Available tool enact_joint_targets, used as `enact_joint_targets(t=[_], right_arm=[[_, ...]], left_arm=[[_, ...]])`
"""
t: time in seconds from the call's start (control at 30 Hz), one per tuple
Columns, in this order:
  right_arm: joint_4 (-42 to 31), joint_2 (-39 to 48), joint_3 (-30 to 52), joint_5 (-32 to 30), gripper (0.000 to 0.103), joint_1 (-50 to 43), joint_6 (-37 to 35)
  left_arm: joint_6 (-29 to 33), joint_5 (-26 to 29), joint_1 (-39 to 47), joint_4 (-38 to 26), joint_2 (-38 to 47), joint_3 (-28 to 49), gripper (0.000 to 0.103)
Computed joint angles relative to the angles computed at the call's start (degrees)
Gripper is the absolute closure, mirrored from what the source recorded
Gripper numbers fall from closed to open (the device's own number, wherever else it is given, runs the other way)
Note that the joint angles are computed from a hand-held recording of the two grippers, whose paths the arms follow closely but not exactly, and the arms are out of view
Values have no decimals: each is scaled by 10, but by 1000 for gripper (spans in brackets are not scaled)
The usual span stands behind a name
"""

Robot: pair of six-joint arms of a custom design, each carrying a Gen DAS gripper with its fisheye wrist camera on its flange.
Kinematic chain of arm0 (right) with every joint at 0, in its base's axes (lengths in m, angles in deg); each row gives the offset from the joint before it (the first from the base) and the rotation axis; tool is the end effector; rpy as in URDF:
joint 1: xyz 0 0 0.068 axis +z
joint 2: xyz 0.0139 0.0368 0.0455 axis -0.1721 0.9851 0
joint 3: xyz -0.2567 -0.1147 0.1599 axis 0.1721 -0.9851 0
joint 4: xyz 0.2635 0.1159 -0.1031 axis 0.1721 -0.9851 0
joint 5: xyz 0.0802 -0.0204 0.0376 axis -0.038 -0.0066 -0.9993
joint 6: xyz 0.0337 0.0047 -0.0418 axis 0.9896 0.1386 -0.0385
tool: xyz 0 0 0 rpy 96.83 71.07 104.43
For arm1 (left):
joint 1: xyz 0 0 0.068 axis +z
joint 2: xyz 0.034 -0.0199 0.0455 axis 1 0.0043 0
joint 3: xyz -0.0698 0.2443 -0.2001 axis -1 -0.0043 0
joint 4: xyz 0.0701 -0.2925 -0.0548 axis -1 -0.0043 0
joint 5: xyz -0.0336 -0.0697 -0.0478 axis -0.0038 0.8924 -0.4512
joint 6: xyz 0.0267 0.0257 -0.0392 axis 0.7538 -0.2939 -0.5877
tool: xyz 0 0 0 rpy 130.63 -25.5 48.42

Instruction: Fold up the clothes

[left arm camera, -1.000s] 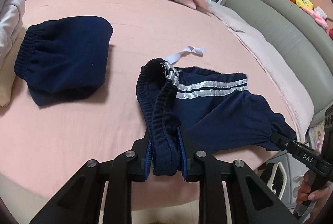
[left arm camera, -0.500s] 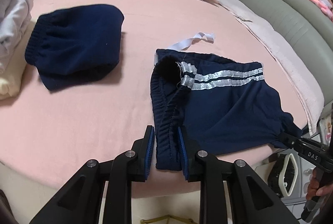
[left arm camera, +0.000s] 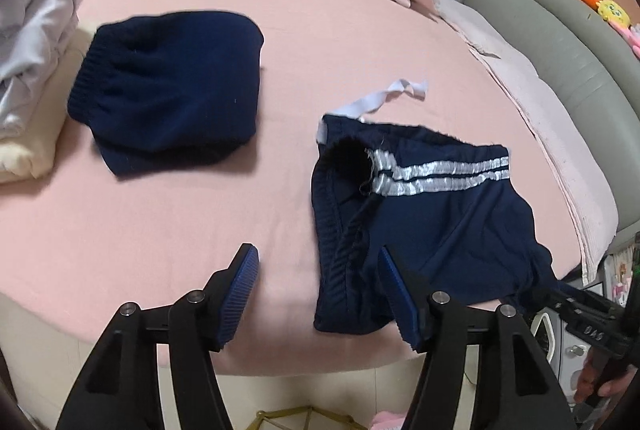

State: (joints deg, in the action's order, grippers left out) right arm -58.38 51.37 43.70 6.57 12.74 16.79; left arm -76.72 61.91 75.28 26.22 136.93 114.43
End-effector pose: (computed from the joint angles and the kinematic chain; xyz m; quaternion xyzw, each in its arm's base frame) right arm 0.2590 0.1024 0.1854 0.1249 0.9715 0.0280 0.1997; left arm 0.3532 -0.0994 0.1704 0.0618 0.9569 -0.1643 0.2315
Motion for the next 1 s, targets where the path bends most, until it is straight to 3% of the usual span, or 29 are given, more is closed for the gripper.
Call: enact_joint_targets(t=[0.43, 0.57, 0.7, 0.9, 1.0], right_arm=[[-35, 12, 67, -13, 49, -39, -76], [-40, 52, 100, -22, 49, -63, -107], [-26, 75, 123, -35, 49, -74, -134], [8, 115, 148, 4, 49, -60, -198], [35, 133, 153, 8, 49, -63, -221]], left_arm=[[17, -1, 11, -40, 30, 51, 43], [29, 12, 10, -53, 51, 78, 43], [46, 3, 2, -54, 58, 93, 43], [75, 40, -5, -72, 78, 120, 43], [75, 28, -11, -67, 89, 126, 43]])
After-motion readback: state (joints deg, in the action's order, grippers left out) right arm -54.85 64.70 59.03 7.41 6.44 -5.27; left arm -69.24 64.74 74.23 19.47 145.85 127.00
